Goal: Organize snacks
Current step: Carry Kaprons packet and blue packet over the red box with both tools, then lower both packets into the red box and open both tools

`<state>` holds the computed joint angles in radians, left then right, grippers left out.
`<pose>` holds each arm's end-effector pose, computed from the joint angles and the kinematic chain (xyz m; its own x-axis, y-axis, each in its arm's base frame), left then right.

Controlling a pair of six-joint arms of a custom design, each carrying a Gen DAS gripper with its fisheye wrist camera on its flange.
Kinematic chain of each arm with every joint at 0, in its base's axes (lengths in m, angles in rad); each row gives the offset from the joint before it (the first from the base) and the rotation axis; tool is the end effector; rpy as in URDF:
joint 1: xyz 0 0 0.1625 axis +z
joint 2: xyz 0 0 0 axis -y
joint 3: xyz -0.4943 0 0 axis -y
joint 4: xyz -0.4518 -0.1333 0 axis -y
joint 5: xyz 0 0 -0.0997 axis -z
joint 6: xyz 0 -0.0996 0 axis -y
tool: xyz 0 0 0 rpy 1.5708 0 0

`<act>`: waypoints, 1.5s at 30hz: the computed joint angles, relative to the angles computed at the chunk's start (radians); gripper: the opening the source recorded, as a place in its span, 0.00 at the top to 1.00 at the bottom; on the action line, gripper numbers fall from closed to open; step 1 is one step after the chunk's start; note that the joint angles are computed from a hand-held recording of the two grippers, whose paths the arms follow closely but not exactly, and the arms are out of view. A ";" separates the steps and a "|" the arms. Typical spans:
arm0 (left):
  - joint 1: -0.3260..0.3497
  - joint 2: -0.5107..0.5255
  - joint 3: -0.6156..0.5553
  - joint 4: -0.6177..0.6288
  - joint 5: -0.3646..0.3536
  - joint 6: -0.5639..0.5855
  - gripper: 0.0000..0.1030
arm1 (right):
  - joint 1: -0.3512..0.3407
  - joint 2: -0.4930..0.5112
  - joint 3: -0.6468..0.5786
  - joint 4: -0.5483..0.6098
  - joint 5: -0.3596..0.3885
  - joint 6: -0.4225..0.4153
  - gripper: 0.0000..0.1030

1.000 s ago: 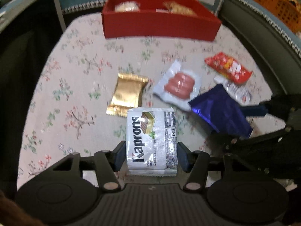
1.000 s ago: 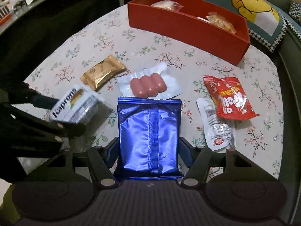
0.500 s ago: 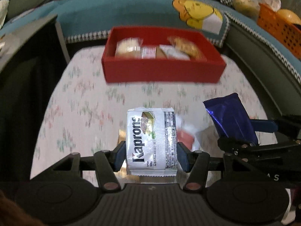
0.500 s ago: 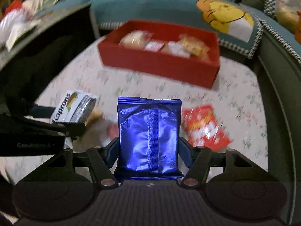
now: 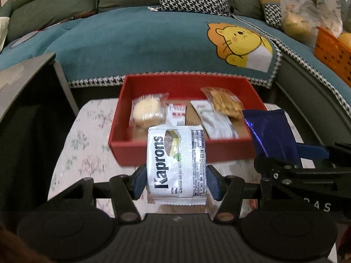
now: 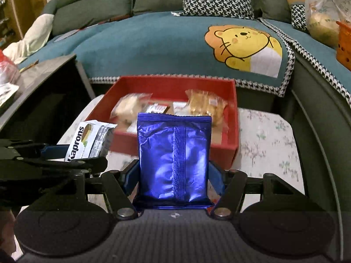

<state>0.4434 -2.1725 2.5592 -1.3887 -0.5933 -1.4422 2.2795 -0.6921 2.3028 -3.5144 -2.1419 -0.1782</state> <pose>-0.0814 -0.2777 0.2990 -0.7338 -0.2691 -0.6238 0.2598 0.7372 -0.6237 0.3754 -0.3159 -0.0201 -0.6327 -0.5341 0.5607 -0.7390 0.6329 -0.2311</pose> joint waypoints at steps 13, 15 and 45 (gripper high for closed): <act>0.270 0.191 0.002 -0.587 0.137 0.461 0.19 | -0.059 0.068 -0.135 -0.001 0.008 -0.085 0.31; 0.291 0.220 0.001 -0.628 0.157 0.490 0.19 | -0.069 0.081 -0.149 -0.006 0.014 -0.097 0.31; 0.439 0.349 -0.006 -0.844 0.163 0.608 0.05 | -0.128 0.167 -0.207 -0.044 0.018 -0.124 0.15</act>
<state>0.8826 -1.8239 2.5528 -2.2324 -0.4301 -0.8338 2.1512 -0.5252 2.0960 -3.5588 -2.1241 -0.3026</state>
